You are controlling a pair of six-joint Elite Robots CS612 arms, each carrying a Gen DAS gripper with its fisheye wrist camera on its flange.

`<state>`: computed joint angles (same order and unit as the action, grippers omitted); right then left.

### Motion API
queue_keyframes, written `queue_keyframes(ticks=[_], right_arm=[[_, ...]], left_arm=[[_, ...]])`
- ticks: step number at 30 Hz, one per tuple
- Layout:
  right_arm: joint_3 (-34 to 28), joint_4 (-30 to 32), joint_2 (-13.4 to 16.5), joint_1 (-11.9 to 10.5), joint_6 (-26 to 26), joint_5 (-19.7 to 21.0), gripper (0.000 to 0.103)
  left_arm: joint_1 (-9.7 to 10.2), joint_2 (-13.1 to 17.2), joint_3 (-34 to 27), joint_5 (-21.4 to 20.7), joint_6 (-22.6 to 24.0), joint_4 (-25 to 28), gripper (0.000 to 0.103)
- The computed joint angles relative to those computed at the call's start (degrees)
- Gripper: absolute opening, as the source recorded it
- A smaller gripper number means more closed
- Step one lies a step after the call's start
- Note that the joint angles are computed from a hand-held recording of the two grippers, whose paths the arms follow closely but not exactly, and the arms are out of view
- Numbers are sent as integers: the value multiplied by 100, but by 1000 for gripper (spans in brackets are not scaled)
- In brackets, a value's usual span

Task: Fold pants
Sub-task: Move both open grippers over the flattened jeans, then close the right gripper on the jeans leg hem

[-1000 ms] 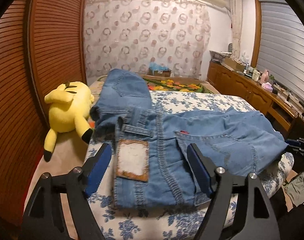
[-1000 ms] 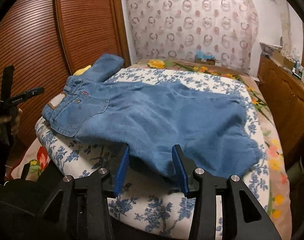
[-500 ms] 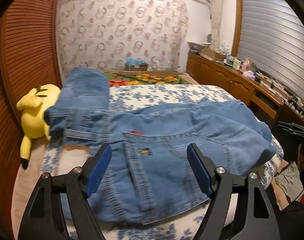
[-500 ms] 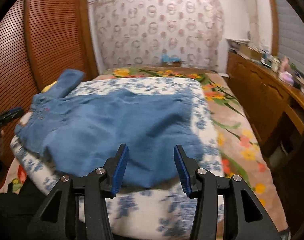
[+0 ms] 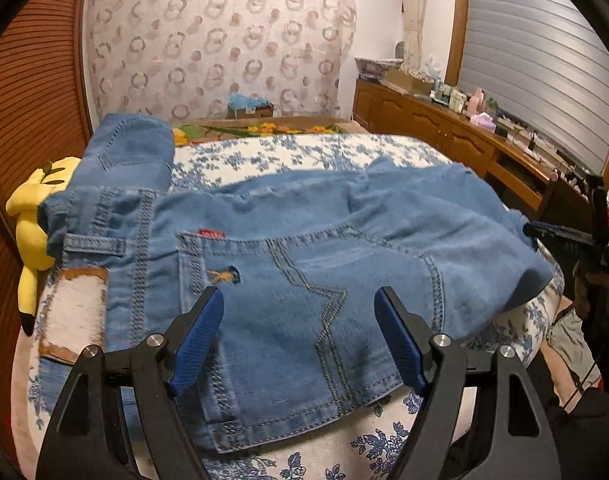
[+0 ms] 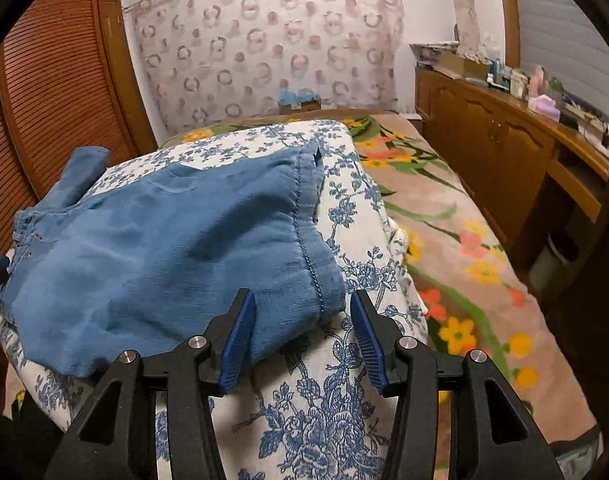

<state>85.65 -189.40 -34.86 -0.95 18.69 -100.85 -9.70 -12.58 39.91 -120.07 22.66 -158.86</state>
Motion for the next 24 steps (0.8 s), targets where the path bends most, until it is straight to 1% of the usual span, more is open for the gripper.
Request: queue_keyframes(ticks=[2,7,11,14,16,17,18,19,20,22,24], right_arm=[[28,2,-32,-28,29,84,51],[-43,108,0,-55,29,163,51],[-67,147,16,-65,58,201,51],[-76,135,27,-76,50,239,51],[-70,106,25,-85,24,335,51],[-84,86,35,-76,21,315,45],[-85,83,34,-72,8,305,43],[-99,102,38,-63,3,299,39],[-104,101,40,-58,-17,293,30],[-116,9,53,-30,-86,217,22],[-101,-191,56,-5,-126,116,19]], left_arm=[[-13,13,-11,51,34,77,78],[-42,57,-24,186,86,221,78],[-76,38,103,327,192,-13,79],[-83,47,112,338,153,-44,79],[-81,57,108,324,164,-59,81],[-81,55,117,311,178,-68,82],[-84,59,116,314,185,-80,83],[-88,72,90,325,187,-73,83],[-93,88,60,338,181,-60,84],[-104,84,67,381,168,-61,84],[-109,70,90,415,193,-66,84]])
